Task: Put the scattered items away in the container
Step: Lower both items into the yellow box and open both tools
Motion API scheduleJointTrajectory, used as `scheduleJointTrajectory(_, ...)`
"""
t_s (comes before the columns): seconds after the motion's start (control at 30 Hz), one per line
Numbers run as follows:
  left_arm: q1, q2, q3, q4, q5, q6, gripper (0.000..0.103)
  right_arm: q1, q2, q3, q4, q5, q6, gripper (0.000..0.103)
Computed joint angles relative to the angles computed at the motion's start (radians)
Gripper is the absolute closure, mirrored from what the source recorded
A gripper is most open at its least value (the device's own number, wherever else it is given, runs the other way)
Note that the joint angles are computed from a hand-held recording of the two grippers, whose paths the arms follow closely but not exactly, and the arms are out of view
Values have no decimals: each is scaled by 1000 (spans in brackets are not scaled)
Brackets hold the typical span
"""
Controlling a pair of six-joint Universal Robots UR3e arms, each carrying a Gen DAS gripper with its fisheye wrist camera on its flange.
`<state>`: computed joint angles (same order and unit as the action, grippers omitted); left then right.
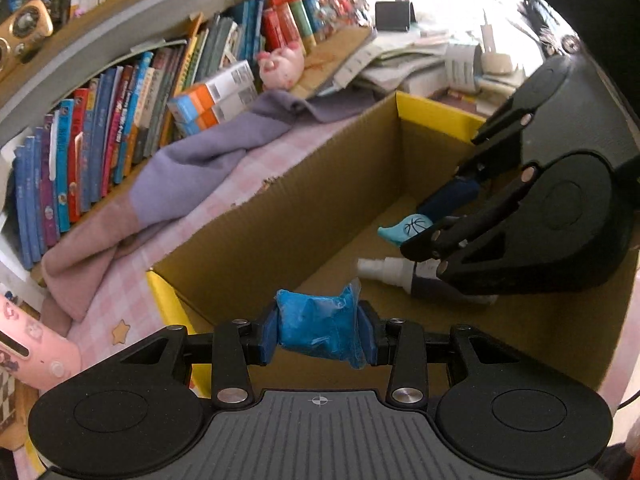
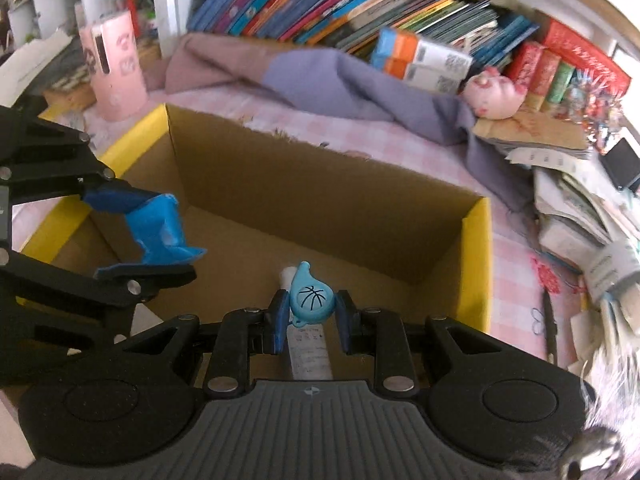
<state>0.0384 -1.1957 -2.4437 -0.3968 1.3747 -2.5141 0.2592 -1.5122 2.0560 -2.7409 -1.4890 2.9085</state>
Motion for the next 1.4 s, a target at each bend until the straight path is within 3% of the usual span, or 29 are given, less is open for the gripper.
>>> scheduleJointTrajectory(0.3,-74,-88,38,33,87,-33,63,-10,33,-52,85,27,-31,80)
scheduleJointTrajectory(0.6,-92,-101,46,39,112,-49,60,-19,29,-53,100,43,-35,80)
scheduleJointTrajectory(0.77,-86,-76,28,54,104,-57,39,-13,25,-40,76,41,-29,77)
scheduleJointTrajectory(0.93,-98,-43,1,75,125,-78,28,-19,3,-7,37,49,-27,75)
scheduleJointTrajectory(1.4,-76,189,-45,-14,89,-146,22,-43,-175,109,-21,89,14,73)
